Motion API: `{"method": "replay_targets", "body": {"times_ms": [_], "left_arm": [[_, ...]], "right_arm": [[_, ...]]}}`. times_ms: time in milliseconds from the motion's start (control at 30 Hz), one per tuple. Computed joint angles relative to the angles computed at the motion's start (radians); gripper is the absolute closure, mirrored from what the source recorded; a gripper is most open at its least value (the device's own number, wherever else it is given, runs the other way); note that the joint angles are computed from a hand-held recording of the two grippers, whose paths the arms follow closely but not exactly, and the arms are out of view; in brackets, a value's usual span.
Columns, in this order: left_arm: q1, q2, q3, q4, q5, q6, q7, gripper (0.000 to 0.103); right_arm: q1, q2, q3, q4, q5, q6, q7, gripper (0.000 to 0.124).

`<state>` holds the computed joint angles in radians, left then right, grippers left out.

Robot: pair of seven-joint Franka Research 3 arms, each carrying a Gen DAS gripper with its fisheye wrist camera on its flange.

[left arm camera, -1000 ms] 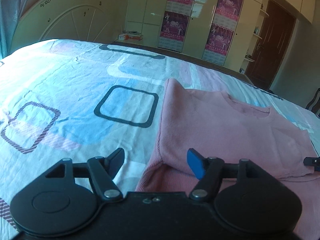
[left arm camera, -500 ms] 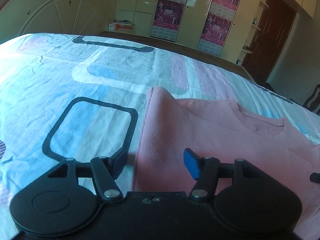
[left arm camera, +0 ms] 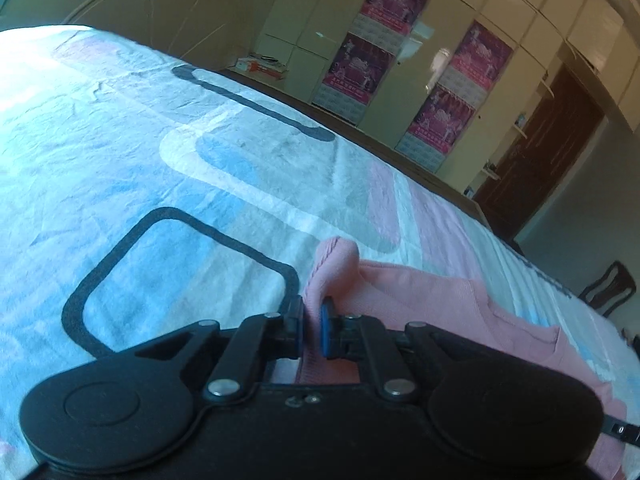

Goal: Fold small clothes

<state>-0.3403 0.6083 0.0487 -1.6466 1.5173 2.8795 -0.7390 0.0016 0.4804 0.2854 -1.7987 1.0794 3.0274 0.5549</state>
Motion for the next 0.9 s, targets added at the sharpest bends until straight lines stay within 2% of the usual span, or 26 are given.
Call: {"method": "replay_targets", "body": {"times_ms": [33, 67, 100, 133, 167, 200, 233, 267, 400, 533, 600, 667, 733, 800, 833, 900], "left_arm": [[0.006, 0.001, 0.003, -0.007, 0.002, 0.007, -0.026, 0.093], [0.006, 0.003, 0.01, -0.007, 0.017, 0.022, -0.052, 0.092], [0.013, 0.002, -0.001, -0.006, -0.006, 0.012, -0.007, 0.092], [0.014, -0.001, -0.012, -0.005, -0.05, -0.012, 0.07, 0.091], [0.007, -0.007, -0.016, -0.007, -0.085, -0.046, 0.124, 0.089], [-0.001, -0.016, -0.017, -0.013, -0.113, -0.076, 0.159, 0.082], [-0.009, -0.027, -0.015, -0.021, -0.126, -0.093, 0.181, 0.082], [-0.02, -0.037, -0.009, -0.026, -0.12, -0.104, 0.185, 0.082], [-0.059, -0.054, -0.001, -0.012, -0.005, -0.141, 0.172, 0.082], [-0.039, 0.001, -0.038, 0.069, -0.04, -0.098, 0.309, 0.081], [-0.006, 0.051, -0.077, 0.116, -0.194, -0.085, 0.49, 0.079], [-0.004, 0.084, -0.08, 0.143, -0.28, -0.118, 0.569, 0.079], [-0.019, 0.094, -0.049, 0.147, -0.306, -0.127, 0.561, 0.083], [-0.03, 0.093, -0.013, 0.136, -0.313, -0.095, 0.532, 0.087], [-0.035, 0.092, -0.001, 0.132, -0.324, -0.087, 0.535, 0.089], [-0.046, 0.097, 0.018, 0.136, -0.35, -0.079, 0.554, 0.089]], "right_arm": [[0.005, 0.005, -0.006, 0.006, -0.002, 0.001, -0.002, 0.113], [0.039, 0.015, -0.046, 0.008, -0.059, 0.004, 0.055, 0.113], [0.081, 0.025, -0.105, 0.008, -0.166, -0.009, 0.161, 0.113], [0.093, 0.037, -0.129, 0.01, -0.213, -0.019, 0.206, 0.112], [0.078, 0.038, -0.118, 0.012, -0.19, -0.021, 0.194, 0.111], [0.058, 0.036, -0.102, 0.008, -0.192, -0.021, 0.203, 0.103], [0.052, 0.031, -0.097, 0.001, -0.202, -0.01, 0.219, 0.09], [0.03, 0.027, -0.071, -0.007, -0.192, 0.016, 0.209, 0.086], [-0.069, 0.024, 0.059, -0.019, -0.133, 0.115, 0.126, 0.086], [-0.12, 0.037, 0.146, -0.01, -0.137, 0.163, 0.085, 0.086], [-0.105, 0.039, 0.128, -0.001, -0.17, 0.131, 0.122, 0.086], [-0.072, 0.044, 0.085, 0.012, -0.211, 0.079, 0.161, 0.086], [-0.024, 0.05, 0.019, 0.026, -0.266, 0.016, 0.211, 0.086], [0.072, 0.066, -0.105, 0.043, -0.375, -0.014, 0.326, 0.086], [0.085, 0.081, -0.126, 0.045, -0.423, 0.003, 0.369, 0.086], [0.052, 0.096, -0.097, 0.055, -0.407, 0.012, 0.35, 0.086]]}}
